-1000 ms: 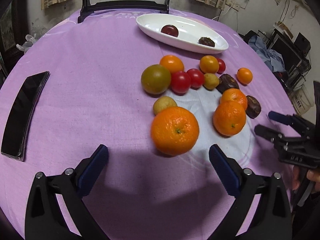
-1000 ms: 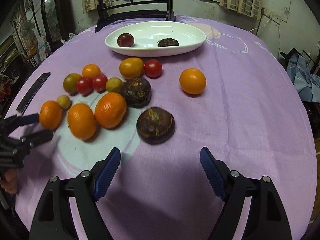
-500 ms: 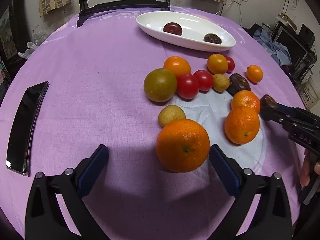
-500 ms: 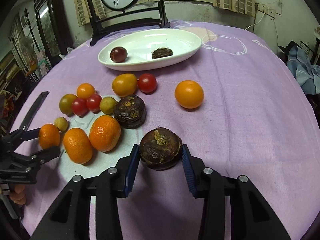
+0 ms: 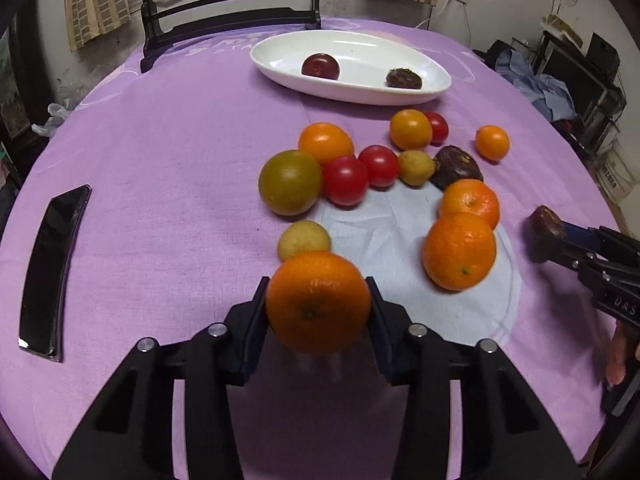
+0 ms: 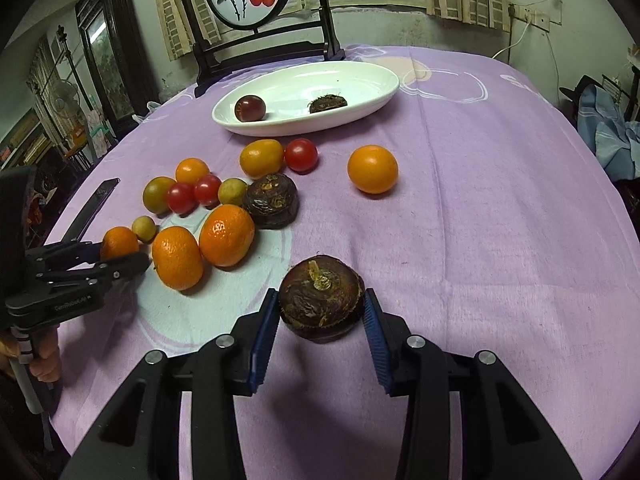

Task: Organize fruits
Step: 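Grasp an orange with the left tool while the right tool holds the brown fruit, then carry both fruits onto the white plate and open both tools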

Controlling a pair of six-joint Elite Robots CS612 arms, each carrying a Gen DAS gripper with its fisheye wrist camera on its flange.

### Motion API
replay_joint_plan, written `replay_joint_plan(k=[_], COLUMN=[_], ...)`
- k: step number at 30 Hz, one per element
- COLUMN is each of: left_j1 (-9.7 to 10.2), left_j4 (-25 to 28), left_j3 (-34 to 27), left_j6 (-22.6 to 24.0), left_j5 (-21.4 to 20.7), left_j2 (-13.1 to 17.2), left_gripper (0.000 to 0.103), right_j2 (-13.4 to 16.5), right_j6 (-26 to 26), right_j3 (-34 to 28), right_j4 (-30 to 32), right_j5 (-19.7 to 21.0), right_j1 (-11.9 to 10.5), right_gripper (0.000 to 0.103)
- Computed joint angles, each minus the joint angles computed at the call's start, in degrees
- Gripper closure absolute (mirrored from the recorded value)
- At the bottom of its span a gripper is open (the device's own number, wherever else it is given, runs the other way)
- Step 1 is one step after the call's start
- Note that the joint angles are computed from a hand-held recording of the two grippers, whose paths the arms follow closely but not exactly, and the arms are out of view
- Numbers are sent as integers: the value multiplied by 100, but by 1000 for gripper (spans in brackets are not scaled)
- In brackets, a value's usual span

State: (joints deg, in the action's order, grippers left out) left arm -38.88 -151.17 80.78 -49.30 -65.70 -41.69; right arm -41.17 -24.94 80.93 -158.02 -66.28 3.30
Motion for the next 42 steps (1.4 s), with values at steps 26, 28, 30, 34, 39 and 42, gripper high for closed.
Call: replay_joint_plan(k=[26, 28, 30, 34, 39, 42], left_j1=[450, 519, 621, 774, 919, 958], left_j4=[-300, -13, 200, 660, 1184, 1309], left_j3=[-1303, -1628, -1965, -2640, -3234, -3458], left_j6=[1031, 1011, 1009, 1020, 967, 1078], left_j5=[144, 163, -26, -182, -371, -340], left_j2=[283, 447, 639, 1034, 1403, 1545], left_gripper=[59, 59, 59, 59, 59, 58], right_j2=[373, 586, 764, 1192, 1522, 1640], right_j6=[257, 289, 290, 269, 205, 136], right_j3=[-1262, -1689, -2032, -2829, -3389, -3584], right_j4=[149, 376, 591, 1209, 1732, 1898], right_j5=[350, 146, 84, -40, -31, -55], right_j1=[202, 276, 324, 425, 514, 557], right_gripper=[60, 60, 60, 60, 60, 60])
